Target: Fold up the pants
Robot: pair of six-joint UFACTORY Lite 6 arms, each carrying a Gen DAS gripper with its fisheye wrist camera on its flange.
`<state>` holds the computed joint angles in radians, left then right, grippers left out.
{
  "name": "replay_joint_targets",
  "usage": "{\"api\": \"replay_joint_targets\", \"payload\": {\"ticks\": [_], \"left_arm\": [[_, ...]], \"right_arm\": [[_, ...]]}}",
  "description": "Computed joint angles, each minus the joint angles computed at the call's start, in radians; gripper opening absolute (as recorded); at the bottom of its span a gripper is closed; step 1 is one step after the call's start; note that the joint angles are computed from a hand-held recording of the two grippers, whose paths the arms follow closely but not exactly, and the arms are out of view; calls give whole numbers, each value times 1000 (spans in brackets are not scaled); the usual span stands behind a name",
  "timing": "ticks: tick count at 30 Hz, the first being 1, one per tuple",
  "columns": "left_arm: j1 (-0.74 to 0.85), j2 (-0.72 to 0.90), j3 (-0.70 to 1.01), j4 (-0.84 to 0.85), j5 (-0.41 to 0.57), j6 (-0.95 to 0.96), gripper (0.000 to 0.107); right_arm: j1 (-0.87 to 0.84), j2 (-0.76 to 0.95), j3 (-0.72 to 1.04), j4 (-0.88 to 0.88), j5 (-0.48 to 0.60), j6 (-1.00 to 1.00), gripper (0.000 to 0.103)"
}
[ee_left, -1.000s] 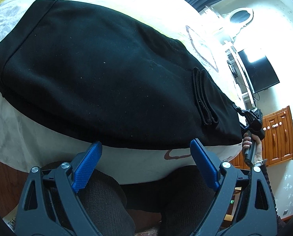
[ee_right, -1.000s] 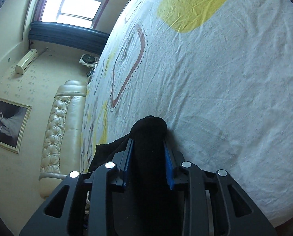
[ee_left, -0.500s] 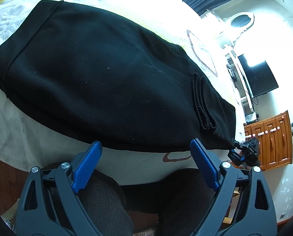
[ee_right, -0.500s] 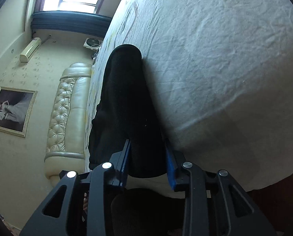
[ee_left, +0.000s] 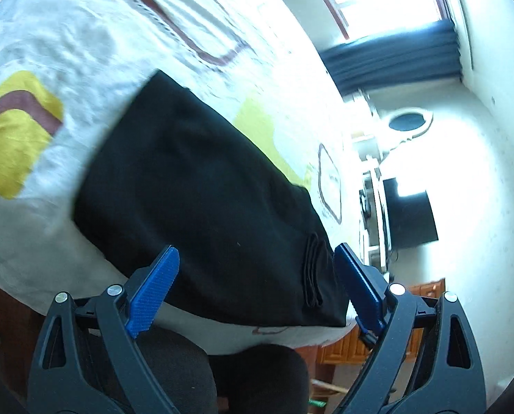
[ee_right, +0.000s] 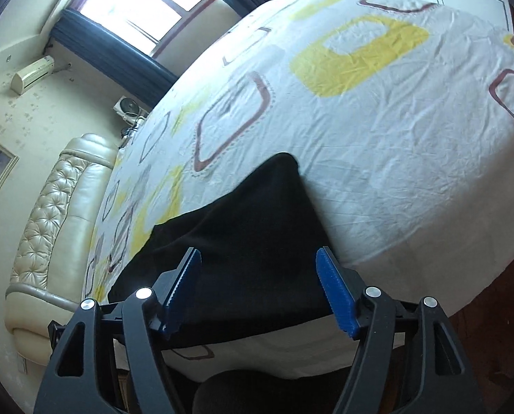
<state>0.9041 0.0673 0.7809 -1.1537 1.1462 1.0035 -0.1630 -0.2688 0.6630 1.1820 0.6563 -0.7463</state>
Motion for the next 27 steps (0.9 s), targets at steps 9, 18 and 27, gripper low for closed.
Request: {"api": "replay_joint_targets", "payload": {"ticks": [9, 18, 27], "left_arm": [[175, 266, 132, 51, -33, 63, 91], [156, 295, 97, -12, 57, 127, 91], [177, 377, 116, -28, 53, 118, 89]], "right_arm": [[514, 46, 1, 45, -281, 97, 72], [510, 139, 9, 67, -239, 72, 72], [533, 148, 9, 42, -243, 92, 74]]}}
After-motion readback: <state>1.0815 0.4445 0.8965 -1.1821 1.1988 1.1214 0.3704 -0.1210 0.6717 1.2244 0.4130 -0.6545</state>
